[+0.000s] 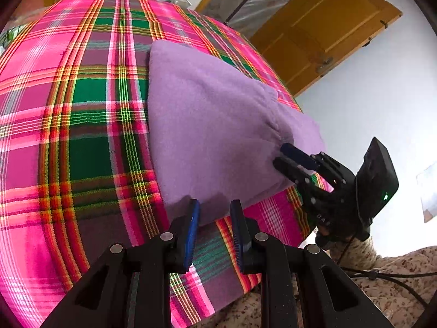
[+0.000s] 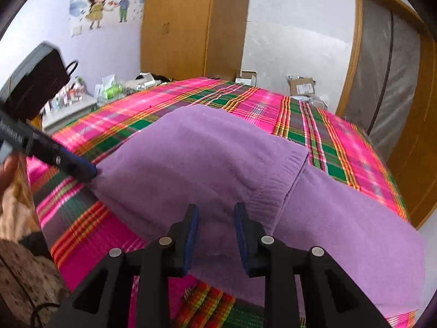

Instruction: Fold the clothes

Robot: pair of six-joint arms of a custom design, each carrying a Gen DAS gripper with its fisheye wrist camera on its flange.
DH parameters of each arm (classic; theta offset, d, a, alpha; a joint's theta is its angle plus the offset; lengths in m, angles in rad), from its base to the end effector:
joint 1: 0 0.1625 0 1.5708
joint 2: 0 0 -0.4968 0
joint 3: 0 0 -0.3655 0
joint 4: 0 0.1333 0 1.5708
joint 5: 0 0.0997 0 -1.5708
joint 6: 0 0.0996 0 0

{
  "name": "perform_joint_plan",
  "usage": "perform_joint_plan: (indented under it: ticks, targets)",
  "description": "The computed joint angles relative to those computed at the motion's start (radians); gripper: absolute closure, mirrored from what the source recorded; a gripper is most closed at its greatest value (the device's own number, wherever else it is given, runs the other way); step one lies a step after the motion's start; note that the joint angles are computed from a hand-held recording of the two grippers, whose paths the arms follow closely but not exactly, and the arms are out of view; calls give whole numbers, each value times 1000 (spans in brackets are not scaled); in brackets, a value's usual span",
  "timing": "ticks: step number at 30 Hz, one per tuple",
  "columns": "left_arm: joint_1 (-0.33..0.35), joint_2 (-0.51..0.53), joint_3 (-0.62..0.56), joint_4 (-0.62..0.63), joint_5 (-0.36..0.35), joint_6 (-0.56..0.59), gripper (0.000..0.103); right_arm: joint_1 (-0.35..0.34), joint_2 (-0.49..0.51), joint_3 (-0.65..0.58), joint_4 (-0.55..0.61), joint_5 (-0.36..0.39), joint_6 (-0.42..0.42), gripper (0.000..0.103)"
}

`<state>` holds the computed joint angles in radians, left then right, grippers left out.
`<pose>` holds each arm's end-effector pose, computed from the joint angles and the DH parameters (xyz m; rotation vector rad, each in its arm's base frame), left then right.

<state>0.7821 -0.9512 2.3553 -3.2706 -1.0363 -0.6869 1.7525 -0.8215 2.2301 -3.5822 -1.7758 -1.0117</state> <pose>-0.2034 -0.4614 0.1536 0.0287 2.8260 -0.8313 0.2078 -0.5056 0.1417 1.4154 -2.2340 0.6424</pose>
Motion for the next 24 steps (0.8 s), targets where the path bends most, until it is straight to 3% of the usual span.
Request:
perform_joint_plan:
  ticks: [2,5,9,10,15,20,24]
  targets:
    - [-2,0,-1,3,1,3,80,16,0,-16,30,-18,28,76]
    - [-6,3,7,-11,-1,5,80,13,-23,-29,119,52,57,76]
    - [3,0,18,-48,-5,10,80,20,17,-24,107,-4,23,76]
    - [2,-3,24,-55,1,8,80,11,11,-10,93,11,22,76]
    - [7,-22,33,-70,23,5,80,20,-14,-26,167,5,71,76]
    - [26,-30,33,-97,35,5,80,40,-33,-25,232,91,59,76]
    - [48,-29,21,-99,32,-4,80,69,-6,-31,282,104,37,65]
